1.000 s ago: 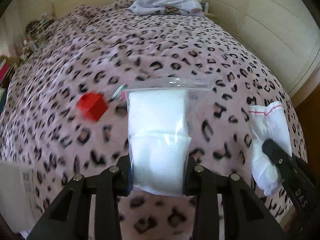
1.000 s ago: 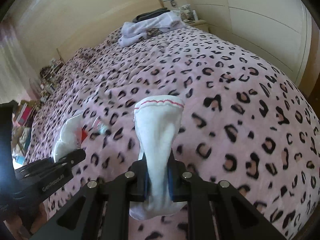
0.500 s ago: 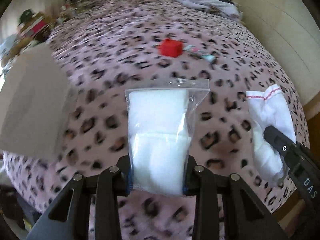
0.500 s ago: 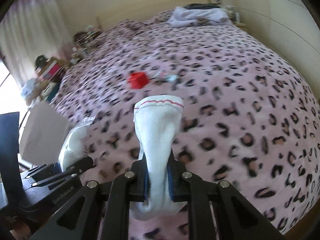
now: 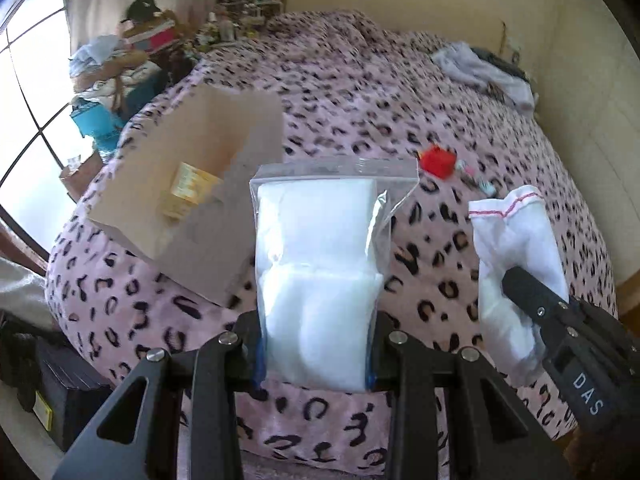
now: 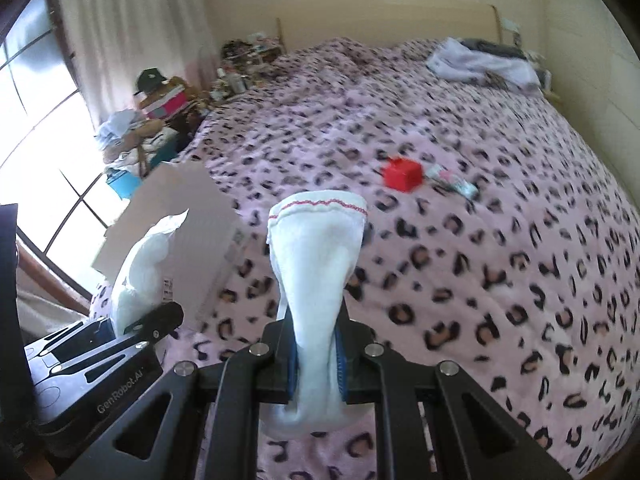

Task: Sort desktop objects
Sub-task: 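Carry the cotton-pad bag and white socks together over the white box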

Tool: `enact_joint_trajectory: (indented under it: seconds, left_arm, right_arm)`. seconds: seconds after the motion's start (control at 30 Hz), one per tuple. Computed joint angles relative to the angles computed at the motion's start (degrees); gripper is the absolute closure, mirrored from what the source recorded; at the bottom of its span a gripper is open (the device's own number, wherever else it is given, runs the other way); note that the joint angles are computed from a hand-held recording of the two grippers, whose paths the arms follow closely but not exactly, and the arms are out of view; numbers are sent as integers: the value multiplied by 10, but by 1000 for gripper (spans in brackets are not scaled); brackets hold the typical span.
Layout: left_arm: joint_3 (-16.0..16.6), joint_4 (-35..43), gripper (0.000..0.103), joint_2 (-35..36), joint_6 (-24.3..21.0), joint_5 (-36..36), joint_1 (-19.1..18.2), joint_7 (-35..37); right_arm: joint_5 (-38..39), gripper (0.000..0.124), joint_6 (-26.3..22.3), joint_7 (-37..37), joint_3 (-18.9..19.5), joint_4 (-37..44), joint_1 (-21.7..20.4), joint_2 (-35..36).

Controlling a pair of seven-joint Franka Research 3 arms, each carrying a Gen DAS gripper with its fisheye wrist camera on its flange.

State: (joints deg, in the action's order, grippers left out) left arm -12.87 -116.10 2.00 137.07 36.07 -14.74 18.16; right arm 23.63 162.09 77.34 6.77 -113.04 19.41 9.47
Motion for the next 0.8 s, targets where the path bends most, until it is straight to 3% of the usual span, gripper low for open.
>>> enact_joint_trajectory:
  seconds: [0.47, 0.8]
  left_arm:
    - [10, -56, 68, -86, 9, -4, 48, -9]
    - [14, -73, 68, -114, 12, -14, 80, -3]
  right_arm:
    - [-22, 109, -37, -6, 20, 123, 36, 55]
    - [-1, 109, -99, -33, 38, 251, 49, 129]
